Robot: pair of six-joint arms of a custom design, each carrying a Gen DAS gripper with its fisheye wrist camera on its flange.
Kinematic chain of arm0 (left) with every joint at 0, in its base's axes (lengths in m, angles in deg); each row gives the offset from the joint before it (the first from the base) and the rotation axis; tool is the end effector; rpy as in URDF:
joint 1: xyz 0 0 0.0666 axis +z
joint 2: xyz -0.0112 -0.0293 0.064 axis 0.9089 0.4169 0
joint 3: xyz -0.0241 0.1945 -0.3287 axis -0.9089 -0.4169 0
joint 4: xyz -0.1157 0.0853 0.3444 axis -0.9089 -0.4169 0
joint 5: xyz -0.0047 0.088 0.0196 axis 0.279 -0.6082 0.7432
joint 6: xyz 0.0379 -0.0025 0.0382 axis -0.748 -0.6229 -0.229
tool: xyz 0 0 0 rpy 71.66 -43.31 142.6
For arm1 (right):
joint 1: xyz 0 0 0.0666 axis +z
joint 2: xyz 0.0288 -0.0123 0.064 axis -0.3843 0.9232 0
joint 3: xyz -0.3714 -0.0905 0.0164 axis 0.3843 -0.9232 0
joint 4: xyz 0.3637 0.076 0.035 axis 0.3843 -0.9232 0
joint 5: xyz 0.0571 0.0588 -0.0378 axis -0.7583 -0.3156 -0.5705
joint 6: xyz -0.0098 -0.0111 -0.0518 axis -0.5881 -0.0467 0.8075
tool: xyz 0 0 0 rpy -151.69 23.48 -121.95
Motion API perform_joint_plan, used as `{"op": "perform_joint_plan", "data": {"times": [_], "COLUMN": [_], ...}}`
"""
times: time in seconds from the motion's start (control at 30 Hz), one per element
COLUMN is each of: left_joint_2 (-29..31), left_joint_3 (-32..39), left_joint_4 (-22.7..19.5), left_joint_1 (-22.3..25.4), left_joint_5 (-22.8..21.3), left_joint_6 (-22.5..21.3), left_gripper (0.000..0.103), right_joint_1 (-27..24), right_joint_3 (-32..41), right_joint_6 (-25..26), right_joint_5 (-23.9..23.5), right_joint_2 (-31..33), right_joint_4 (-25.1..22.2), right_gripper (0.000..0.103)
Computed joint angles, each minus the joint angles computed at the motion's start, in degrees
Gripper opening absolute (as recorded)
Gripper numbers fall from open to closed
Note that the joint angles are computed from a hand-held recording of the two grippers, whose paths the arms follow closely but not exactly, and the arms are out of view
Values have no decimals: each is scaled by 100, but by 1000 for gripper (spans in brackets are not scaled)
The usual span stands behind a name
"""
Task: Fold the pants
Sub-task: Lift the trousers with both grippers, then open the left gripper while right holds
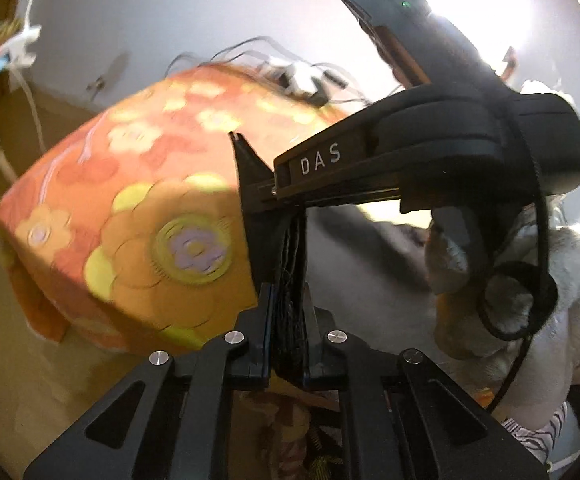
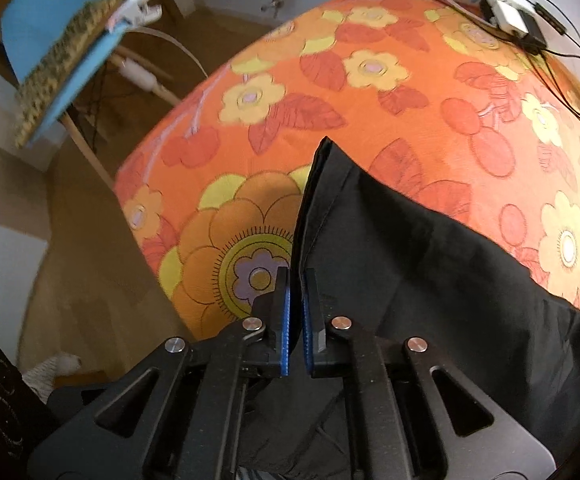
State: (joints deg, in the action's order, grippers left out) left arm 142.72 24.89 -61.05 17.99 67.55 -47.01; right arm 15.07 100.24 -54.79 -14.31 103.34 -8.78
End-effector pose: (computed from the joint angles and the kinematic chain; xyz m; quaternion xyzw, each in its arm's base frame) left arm 0.2836 -0.3064 0.3839 0.0622 0.9072 -0.2687 0.3176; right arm 0.4213 0.3276 0.4086 -0.1397 0.9696 0.1268 0.1560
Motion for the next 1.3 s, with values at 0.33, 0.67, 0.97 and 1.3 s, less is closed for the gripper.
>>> {"op": "perform_joint_plan", "data": {"times": [0.33,0.67,0.97,1.3], "left_joint_2": [233,1098,2458,4137], "left_joint_3": [802,1940,3611,5818], "left_joint_4": [197,249,-110,-1203], "left_joint_1": [-625,-1183,-1691,-2258], "left_joint_5": [-144,110,694,1302], "left_joint_6": [-546,-922,-1480,-1777], "left_gripper": [9,9,9,9], "right_joint_1": [-485,-1450,-3376,-6452], "right_joint_3": [-700,-1461,-2296,-3240], "right_joint_6": [-256,-69,484,1924], "right_joint_5": [-260,-172,-728,-1872], "right_joint_2": [-1285,-2650,-3980,-4685], "right_joint_4": [485,347,-18,-391], "right_gripper": [5,5,5,5]}}
